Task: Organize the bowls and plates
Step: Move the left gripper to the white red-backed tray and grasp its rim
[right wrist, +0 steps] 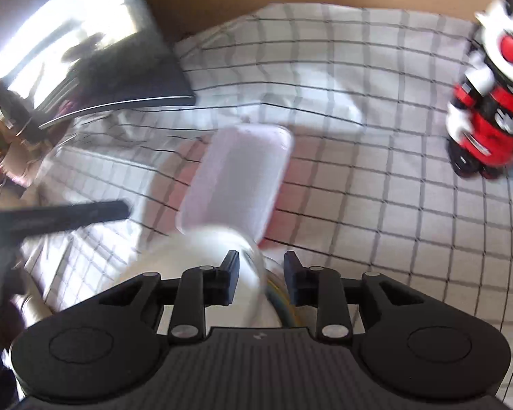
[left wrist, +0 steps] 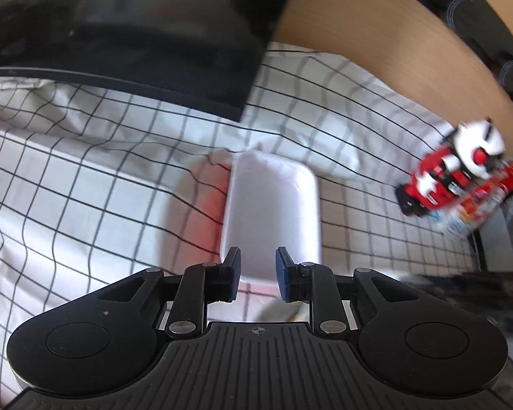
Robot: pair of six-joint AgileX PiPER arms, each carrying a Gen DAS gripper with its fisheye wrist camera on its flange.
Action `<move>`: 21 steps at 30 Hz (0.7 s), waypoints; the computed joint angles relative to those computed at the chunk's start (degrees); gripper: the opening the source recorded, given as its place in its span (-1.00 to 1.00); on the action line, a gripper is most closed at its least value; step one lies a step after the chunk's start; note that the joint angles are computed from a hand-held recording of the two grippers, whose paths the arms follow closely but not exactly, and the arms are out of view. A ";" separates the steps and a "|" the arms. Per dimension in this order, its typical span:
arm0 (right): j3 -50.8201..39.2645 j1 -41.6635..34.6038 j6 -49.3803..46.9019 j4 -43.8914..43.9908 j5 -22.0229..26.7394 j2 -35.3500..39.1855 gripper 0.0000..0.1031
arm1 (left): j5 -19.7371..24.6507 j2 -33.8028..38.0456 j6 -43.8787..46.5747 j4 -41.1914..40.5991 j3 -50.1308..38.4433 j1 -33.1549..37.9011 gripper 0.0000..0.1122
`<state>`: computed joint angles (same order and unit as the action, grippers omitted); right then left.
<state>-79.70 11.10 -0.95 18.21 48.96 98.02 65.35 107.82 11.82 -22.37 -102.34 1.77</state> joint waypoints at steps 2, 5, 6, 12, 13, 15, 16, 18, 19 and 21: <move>-1.58 0.56 -1.94 0.93 1.67 -0.12 -0.45 | 1.00 1.82 0.87 -1.29 -2.04 0.39 -0.57; -1.43 1.92 -2.05 -1.74 1.08 -1.27 -0.42 | 1.26 2.28 3.16 -1.90 -2.24 -0.07 -0.57; -1.45 2.27 -0.79 -3.63 0.82 -1.35 -0.35 | 1.44 2.26 3.77 -1.80 -2.04 -0.55 -0.57; 1.41 1.41 0.41 -7.70 2.73 0.21 -0.22 | -0.75 0.37 4.18 1.20 2.55 -4.18 -0.57; 2.80 1.20 -0.15 -7.73 2.79 0.43 -0.22 | -0.97 -0.20 2.66 2.47 3.46 -4.68 -0.57; 4.77 0.18 -1.24 -5.90 3.49 1.16 -0.23 | -0.80 -1.12 1.49 3.13 4.75 -4.95 -0.57; 5.98 -0.07 -1.95 -4.95 3.19 1.00 -0.23 | -0.97 -1.77 1.58 3.66 5.55 -5.12 -0.57; 8.86 0.09 -3.05 -3.56 1.87 0.36 -0.23 | -1.64 -3.03 0.83 5.42 7.01 -5.58 -0.57; 10.18 0.20 -3.88 -2.28 1.68 0.03 -0.20 | -1.63 -3.43 0.28 5.61 7.42 -5.43 -0.57; 12.34 3.18 -1.11 -5.34 0.30 -1.49 -0.19 | -1.43 -4.13 0.11 5.15 8.18 -4.78 -0.57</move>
